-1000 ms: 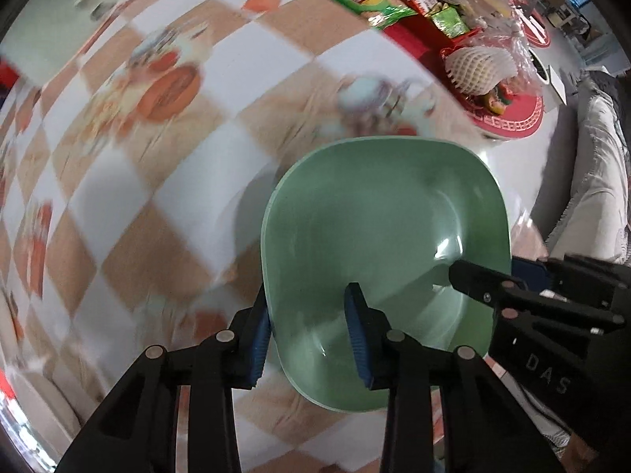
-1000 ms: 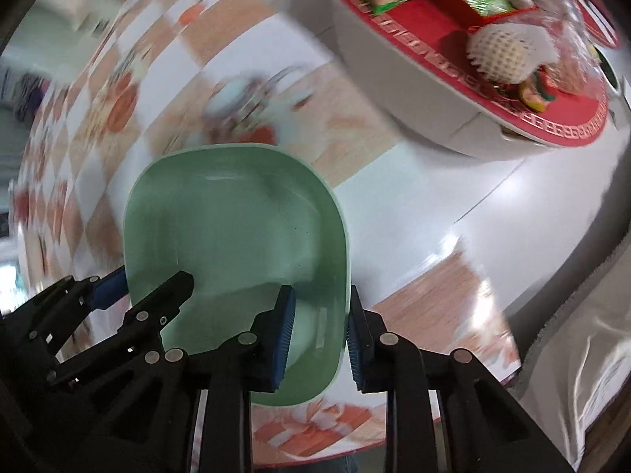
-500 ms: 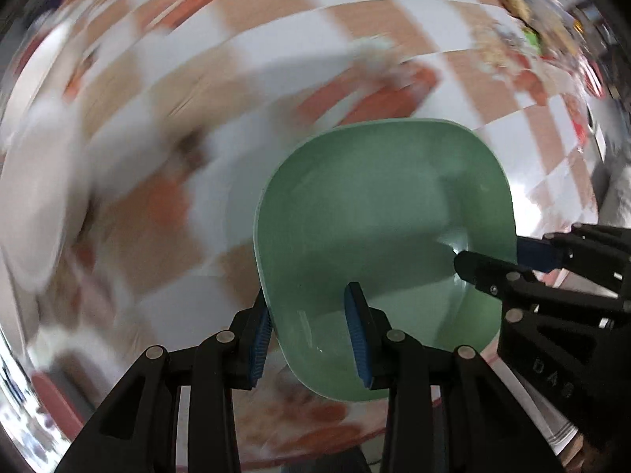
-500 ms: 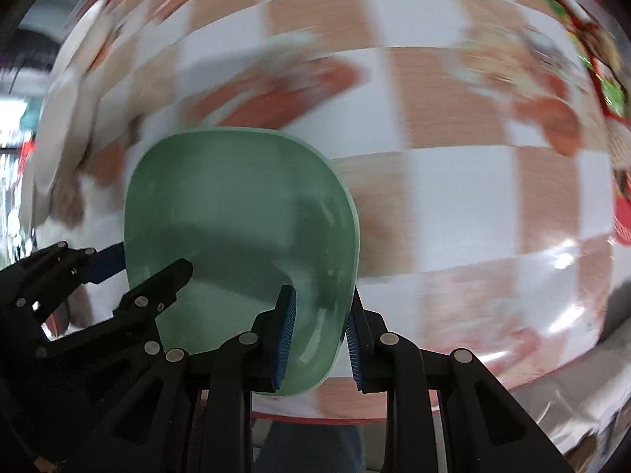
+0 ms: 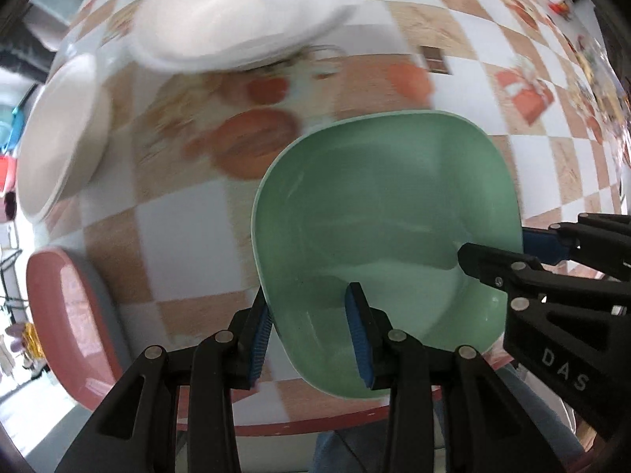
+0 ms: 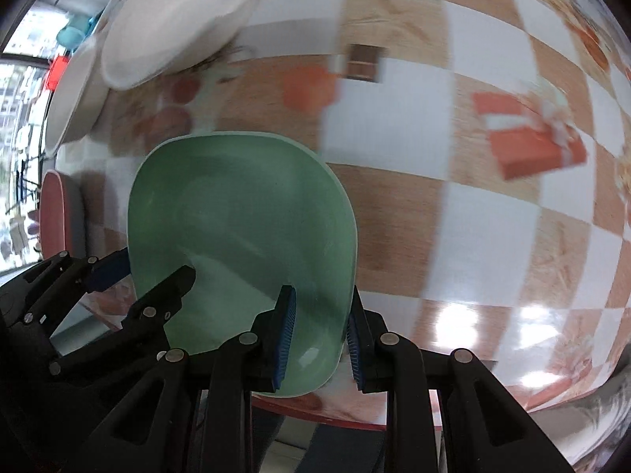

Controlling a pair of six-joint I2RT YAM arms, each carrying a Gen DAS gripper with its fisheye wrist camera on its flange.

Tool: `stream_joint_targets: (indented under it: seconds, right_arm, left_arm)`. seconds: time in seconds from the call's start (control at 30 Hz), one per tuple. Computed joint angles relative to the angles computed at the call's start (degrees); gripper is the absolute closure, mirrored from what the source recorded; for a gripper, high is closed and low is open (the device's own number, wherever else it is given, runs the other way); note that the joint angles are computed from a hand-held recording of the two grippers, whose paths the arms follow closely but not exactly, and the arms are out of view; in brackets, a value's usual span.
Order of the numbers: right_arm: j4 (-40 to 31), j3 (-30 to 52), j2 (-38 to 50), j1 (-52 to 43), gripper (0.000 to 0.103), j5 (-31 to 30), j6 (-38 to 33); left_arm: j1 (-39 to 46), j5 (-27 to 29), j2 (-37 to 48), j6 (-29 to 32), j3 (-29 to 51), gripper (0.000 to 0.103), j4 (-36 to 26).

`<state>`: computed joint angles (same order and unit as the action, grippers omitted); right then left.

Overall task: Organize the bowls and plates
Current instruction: 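Lift the green plate with both tools and carry it over the pink plate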

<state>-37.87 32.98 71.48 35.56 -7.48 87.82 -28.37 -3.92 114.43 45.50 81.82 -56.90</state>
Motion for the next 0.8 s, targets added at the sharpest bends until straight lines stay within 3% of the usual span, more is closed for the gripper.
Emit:
stream_joint_targets:
  seconds: [0.1,0.27,0.4,0.7,0.8]
  right_arm:
    - [-2.09,5.69,6.75,-1.2,0.072,0.03,-2.46]
    - [-3.73,10.24,10.44,-3.13,0.068,-1.23,-3.25]
    - [-3.64,10.34,11.32,-4.72,0.068,-2.13,-3.88]
    - [-4.46,10.09,12.69,-13.84,0.068,-4.18,-12.33]
    - [-1.87,10.28,15.34,-12.1,0.068,-4.03,-10.52]
  left_arm:
    - [1.37,0.53,0.37,-0.23,0.77,0.063,0.01]
    - [3.8,1.5,0.81,1.84,2.13,0.063,-0.37]
    - [5.11,2.37,0.53,3.5,1.97,0.063,-0.81]
    - [6.71,3.14,0.7,5.6,2.58,0.063,-1.78]
    - [6.85,3.24,0.95,5.85,2.99,0.063,-2.06]
